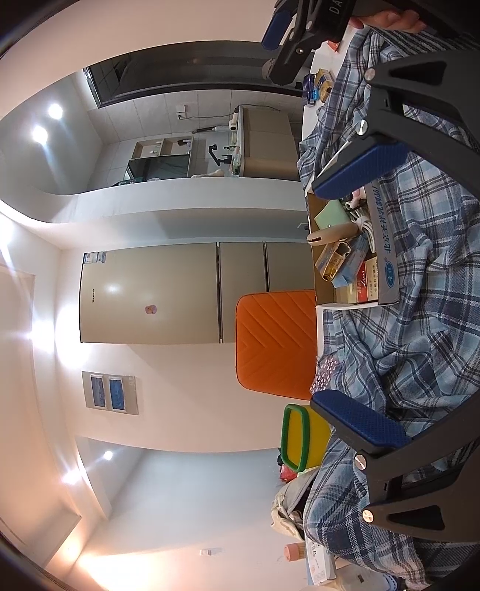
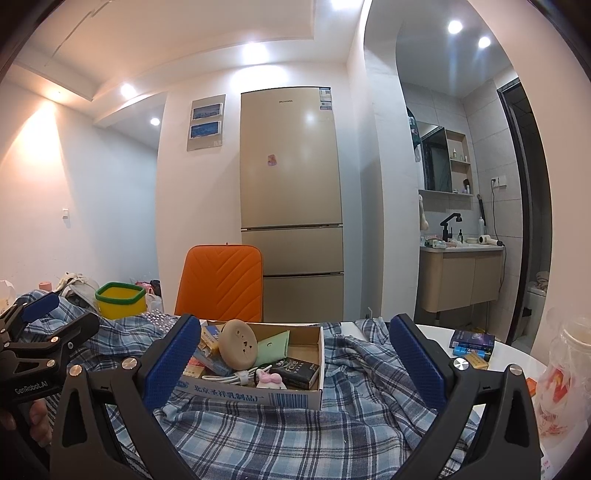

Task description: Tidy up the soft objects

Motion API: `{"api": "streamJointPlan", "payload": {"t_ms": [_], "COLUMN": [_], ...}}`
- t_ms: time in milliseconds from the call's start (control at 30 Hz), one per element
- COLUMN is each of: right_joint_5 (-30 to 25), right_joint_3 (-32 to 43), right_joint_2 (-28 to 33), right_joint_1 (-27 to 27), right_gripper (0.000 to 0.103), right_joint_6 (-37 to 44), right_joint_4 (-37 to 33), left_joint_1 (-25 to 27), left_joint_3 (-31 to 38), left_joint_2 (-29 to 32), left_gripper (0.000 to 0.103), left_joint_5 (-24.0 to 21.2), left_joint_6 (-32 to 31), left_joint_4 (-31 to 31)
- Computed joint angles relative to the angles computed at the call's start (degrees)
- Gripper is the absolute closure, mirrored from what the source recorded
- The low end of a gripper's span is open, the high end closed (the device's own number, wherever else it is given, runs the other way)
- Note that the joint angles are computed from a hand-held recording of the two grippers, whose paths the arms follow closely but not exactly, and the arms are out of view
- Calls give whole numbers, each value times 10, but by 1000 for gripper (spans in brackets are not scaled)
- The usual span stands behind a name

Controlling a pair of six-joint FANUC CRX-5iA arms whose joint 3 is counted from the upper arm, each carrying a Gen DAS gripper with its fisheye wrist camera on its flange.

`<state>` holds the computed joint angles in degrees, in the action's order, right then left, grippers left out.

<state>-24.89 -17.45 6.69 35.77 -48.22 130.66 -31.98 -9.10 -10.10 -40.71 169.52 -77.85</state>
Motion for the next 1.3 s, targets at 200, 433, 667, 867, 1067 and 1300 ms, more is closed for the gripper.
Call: {"api": "streamJointPlan", "payload": {"t_ms": [200,433,667,867,1067,1300], "right_joint_5": [-2,0,0,-1,0,-1], "right_joint_3": [0,0,0,0,0,-2], "right_joint_2": [1,1,0,0,0,-1], "right_joint_1": [1,0,0,1,1,1], "right_gripper": [0,0,0,0,0,0], "right_joint_6": [1,0,2,3,4,5], "right_joint_4": [-2,-1,-3,-6,-7,-10], "left_joint_1": [1,1,2,5,9,11], "left_joint_3": [0,-1,-2,-3,-2,0], "left_joint_2": [0,-2,-3,-4,-4,-3], "left_gripper": [1,1,1,1,1,1], "left_joint_5": [-1,-3,-2,0,1,1], "left_joint_6": [2,1,0,-3,-6,-11], "left_joint_4": [1,3,4,9,13,18]}}
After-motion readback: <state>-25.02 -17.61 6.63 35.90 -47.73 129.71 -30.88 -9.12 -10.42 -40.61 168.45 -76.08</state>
